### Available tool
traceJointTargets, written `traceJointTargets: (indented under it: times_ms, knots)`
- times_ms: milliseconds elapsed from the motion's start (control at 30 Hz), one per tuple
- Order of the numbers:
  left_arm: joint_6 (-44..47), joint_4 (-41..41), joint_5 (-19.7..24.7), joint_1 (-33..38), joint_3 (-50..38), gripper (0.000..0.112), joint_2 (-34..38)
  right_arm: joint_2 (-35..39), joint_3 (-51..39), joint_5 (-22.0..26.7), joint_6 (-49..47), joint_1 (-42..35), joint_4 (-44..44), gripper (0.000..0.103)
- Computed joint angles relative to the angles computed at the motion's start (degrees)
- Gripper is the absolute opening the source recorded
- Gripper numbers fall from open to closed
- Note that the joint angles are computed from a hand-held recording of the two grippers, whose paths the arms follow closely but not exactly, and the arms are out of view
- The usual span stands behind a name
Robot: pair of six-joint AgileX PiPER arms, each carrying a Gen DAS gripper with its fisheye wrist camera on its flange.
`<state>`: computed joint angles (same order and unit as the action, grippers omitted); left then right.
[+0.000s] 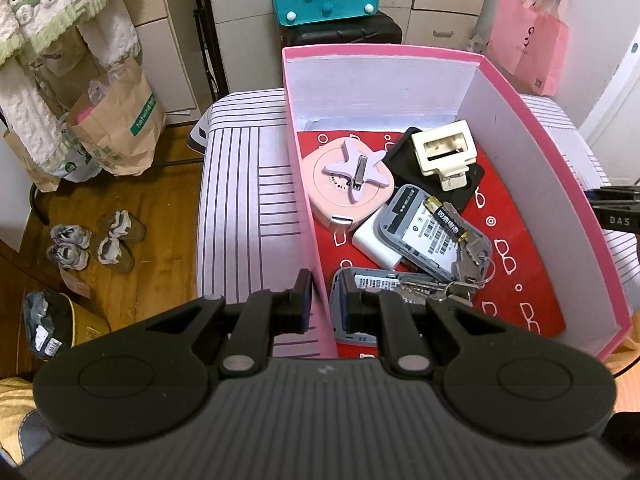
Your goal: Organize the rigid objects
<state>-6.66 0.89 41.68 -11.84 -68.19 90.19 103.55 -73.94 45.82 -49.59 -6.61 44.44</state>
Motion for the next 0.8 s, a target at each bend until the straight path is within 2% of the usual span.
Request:
traceJointTargets:
  times_ms: [133,200,267,333,367,400,467,633,800]
  knots:
    - [-0.03,-0.25,0.17,0.10,-0.11,0.012,0.06,-0.15,1.68,-4.78,-1.93,2.44,-0.94,0.038]
    - [-0.05,-0.35,0.07,0.15,0.04,0.013,-0.05,-0.27,3.02,-8.72,-3.50,4.21,-1.80,0.046]
    - [-0.15,-0.24,0.14,0.10,-0.03,0.013,0.00,0.04,3.55,-12.56,-2.97,6.18,-4.78,0.046]
    - [0.00,-0.36,0.06,0.16,0.02,0.013,-0.02,-0.16,4.34,-14.26,-4.57,6.96,-4.72,0.047]
    - [-0.05,-0.42,0.05,0.17,0.01,0.013,-0.02,-0.36,4.62,-14.50,-5.35,7.06,-4.62,0.042]
    - [0.01,-0.58,0.03,0.24,0.02,0.013,-0.02,-0.47,4.68,-14.01,-6.42,6.77,-3.95,0.024]
    - [0.54,-1.35,0.05,0.53,-0.04,0.013,-0.03,-0.57,4.46,-12.38,-8.00,6.04,-3.16,0.011]
    - [1.19,-1.99,-0.18,0.91,0.11,0.013,-0.16,0.07,3.70,-10.45,-9.58,4.62,-1.53,0.011]
    - [0.94,-1.80,-0.32,0.79,0.11,0.013,-0.06,-0.68,5.10,-11.83,-9.99,5.31,-0.90,0.011]
